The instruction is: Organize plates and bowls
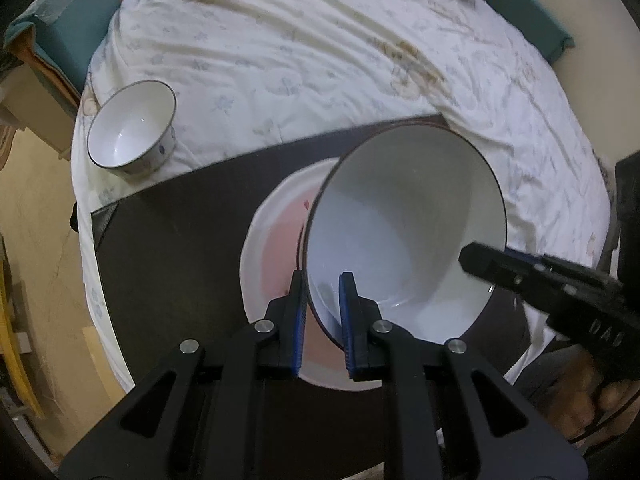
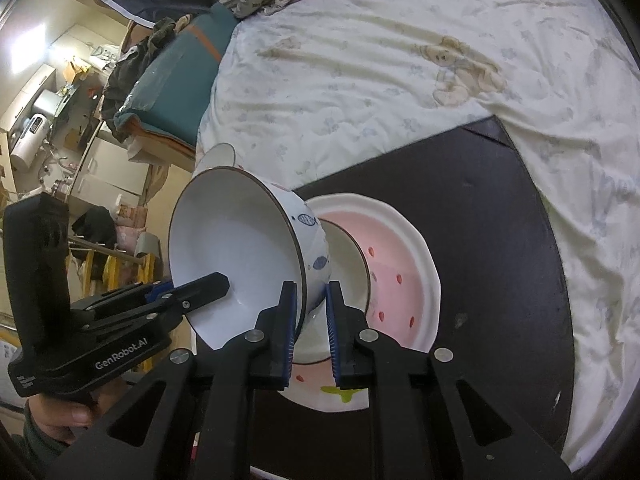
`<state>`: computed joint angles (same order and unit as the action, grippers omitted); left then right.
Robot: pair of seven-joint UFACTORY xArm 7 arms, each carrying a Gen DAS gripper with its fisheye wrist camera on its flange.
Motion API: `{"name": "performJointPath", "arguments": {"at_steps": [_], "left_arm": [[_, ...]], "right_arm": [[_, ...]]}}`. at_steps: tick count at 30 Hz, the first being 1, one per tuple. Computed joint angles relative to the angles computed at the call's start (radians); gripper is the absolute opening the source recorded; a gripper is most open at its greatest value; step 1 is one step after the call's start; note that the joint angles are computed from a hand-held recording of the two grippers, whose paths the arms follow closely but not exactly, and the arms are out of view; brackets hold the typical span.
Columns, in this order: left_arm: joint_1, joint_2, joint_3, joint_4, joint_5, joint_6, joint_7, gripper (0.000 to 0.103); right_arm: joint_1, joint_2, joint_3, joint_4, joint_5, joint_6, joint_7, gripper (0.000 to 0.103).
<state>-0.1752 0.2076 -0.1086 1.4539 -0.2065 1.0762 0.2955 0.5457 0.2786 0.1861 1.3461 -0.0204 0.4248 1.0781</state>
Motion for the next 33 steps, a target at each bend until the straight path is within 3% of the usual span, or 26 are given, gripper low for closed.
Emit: {"name": "performJointPath", "arguments": {"at_steps": [6,10,16,27,33], "left_arm": [[-0.005,0.016,0.0,-0.002,0.016,0.039,-0.011,0.013],[-0.015,0.013,-0.001,-0.011,0.039,0.017,-0.018,0.013],[-0.014,0.021,0.0,-0.006,0.049,0.003,-0.017,0.013],[-0.002,0.014,0.001,-0.013,0.012,-0.018,-0.022,0.014],[0.021,0.003,0.002,-0.007,-0.058,-0.061,0.005,0.014]], "right_arm": [[-0.026,-0.013,0.029,-0.055,0.086,-0.05,-0.03,0.016],[-0.019,-0.01,0.023,-0.049,0.081,-0.028,-0.035,0.016],[-0.049,-0.001,0.049,-0.063,0.164,-0.039,-0.096,0.015],[-0.063,-0.003,0.058,-0.076,0.236,-0.059,-0.133,0.018],[-0.009,-0.047,-0.019,-0.109,0.078,-0.099,-0.005,0.018]]}}
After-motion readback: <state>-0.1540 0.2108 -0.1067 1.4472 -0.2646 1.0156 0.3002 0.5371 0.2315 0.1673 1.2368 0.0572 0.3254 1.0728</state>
